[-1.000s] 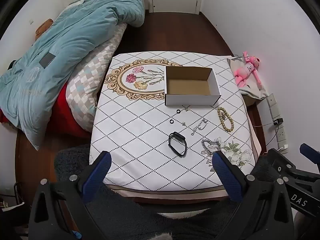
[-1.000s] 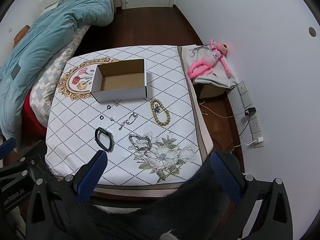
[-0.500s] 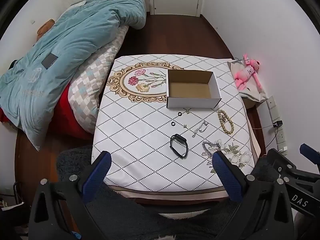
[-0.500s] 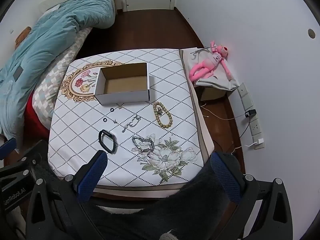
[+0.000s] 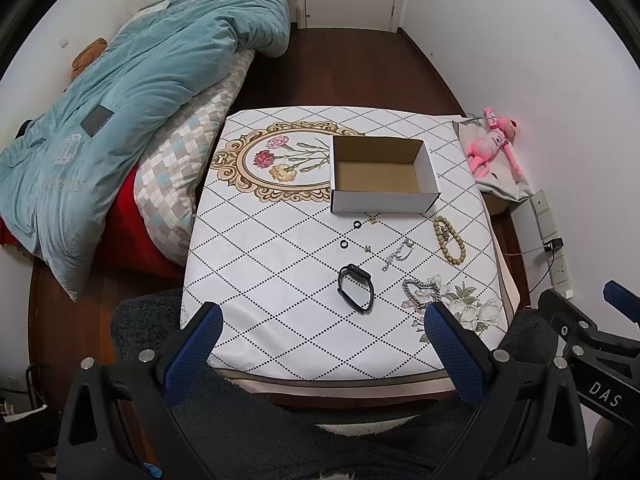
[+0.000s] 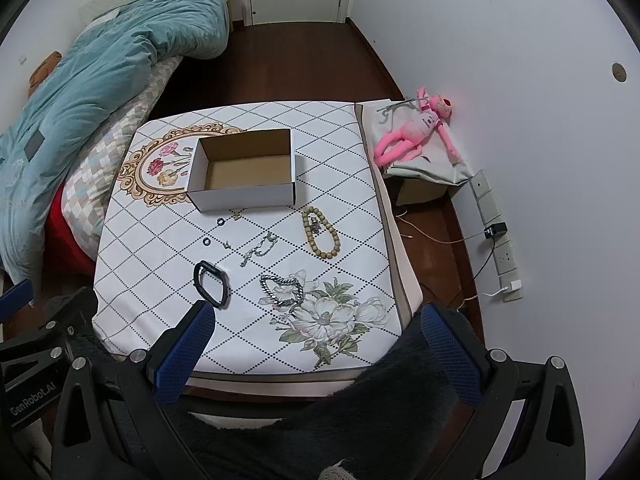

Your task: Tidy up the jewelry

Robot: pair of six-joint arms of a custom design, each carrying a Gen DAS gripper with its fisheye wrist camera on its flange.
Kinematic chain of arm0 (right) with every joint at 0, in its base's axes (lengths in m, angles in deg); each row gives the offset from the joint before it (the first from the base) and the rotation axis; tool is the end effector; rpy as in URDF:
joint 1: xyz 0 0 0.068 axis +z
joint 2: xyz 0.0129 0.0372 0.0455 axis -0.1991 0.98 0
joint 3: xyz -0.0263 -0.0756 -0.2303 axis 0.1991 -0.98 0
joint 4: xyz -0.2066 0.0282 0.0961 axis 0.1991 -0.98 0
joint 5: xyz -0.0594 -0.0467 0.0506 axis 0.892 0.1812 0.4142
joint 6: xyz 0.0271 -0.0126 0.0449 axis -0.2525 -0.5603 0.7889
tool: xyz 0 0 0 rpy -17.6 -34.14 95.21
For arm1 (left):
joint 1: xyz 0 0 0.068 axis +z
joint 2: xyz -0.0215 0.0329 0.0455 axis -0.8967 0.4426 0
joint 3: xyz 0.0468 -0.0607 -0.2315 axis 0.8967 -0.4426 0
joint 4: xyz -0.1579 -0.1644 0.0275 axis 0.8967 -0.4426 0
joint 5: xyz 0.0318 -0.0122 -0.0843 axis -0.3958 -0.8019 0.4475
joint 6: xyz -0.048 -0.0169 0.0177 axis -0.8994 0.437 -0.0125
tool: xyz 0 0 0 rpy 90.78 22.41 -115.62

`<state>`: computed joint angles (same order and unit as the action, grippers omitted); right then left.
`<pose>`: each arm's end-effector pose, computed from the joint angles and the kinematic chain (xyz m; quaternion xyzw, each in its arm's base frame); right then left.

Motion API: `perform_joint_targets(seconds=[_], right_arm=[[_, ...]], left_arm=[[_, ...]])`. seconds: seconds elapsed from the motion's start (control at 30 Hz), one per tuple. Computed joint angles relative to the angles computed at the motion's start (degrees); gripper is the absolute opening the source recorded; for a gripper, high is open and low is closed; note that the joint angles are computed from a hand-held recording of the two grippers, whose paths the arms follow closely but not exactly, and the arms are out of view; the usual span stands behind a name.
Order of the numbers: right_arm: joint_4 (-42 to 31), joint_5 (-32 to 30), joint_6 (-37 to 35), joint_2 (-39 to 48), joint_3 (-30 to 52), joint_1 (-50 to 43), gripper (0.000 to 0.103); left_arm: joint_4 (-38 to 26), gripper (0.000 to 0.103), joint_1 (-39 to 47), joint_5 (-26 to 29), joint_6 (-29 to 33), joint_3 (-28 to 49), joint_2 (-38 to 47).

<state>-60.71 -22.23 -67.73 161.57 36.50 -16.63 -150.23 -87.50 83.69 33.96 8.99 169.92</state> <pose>0.2115 -0.0239 0.3472 0.0887 0.9806 -0.0679 0.1612 0.2471 -0.1051 0.2911 0.0654 0.9779 -0.0196 0.1975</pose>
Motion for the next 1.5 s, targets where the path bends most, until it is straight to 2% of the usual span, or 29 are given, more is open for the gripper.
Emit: perform_joint_targets(seconds=[1.5], right_arm=[[-1.3,1.3,-0.4,-0.5,1.9,-0.4,0.103]], left_arm=[[-1.0,0.103,-0.5,1.1,-0.3,2.5,0.2]])
